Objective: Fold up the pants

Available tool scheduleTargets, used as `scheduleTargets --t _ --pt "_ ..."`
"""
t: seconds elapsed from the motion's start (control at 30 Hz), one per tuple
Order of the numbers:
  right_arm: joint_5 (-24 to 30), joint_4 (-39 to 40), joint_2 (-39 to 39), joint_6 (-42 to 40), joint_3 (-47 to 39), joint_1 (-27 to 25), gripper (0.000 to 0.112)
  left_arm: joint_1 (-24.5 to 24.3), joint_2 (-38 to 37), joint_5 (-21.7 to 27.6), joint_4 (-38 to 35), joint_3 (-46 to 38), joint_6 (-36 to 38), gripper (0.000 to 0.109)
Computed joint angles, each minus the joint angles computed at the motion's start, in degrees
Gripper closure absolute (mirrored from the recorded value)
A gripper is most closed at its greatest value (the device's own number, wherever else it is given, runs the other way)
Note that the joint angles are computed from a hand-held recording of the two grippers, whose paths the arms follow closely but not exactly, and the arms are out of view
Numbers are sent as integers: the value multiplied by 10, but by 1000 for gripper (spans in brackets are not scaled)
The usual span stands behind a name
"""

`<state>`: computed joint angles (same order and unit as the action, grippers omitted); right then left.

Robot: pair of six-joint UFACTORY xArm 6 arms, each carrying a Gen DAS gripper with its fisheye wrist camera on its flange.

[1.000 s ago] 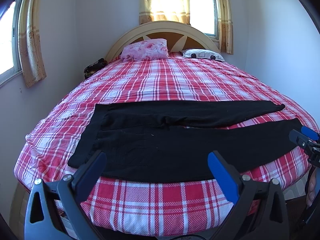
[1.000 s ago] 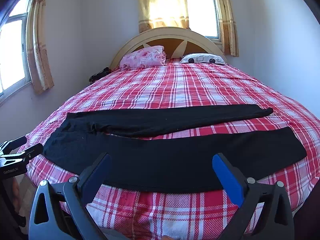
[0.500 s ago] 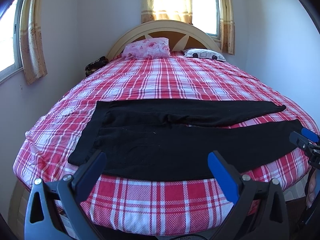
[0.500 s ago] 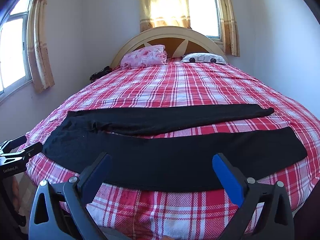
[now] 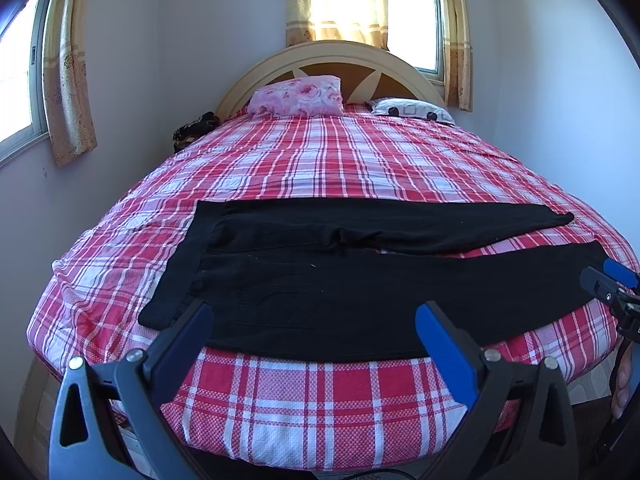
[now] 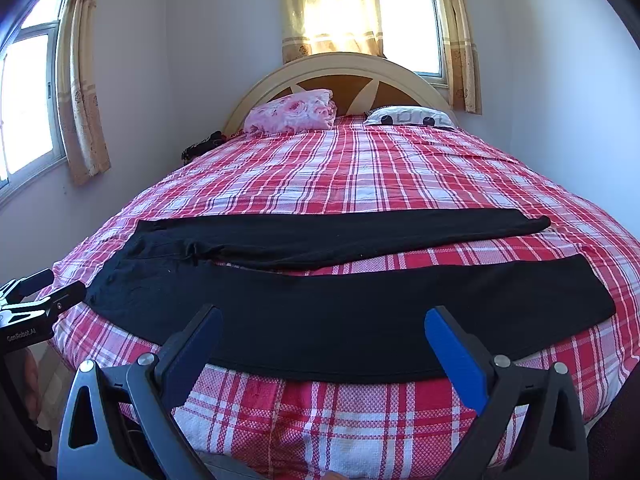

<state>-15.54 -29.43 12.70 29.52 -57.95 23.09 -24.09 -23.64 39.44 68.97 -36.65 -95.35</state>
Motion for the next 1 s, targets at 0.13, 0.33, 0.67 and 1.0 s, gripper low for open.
scheduleTargets --t 0.13,0.33,0.67,1.0 --pt "1 -1 0 0 0 1 10 0 -1 0 0 1 0 6" --pt "1 -1 0 1 1 1 10 0 -1 0 0 2 0 6" --pt "2 10 2 -9 1 3 10 10 4 -11 0 6 1 6" --pt "19 -61 28 58 -27 -7 10 41 36 -49 -9 -1 11 6"
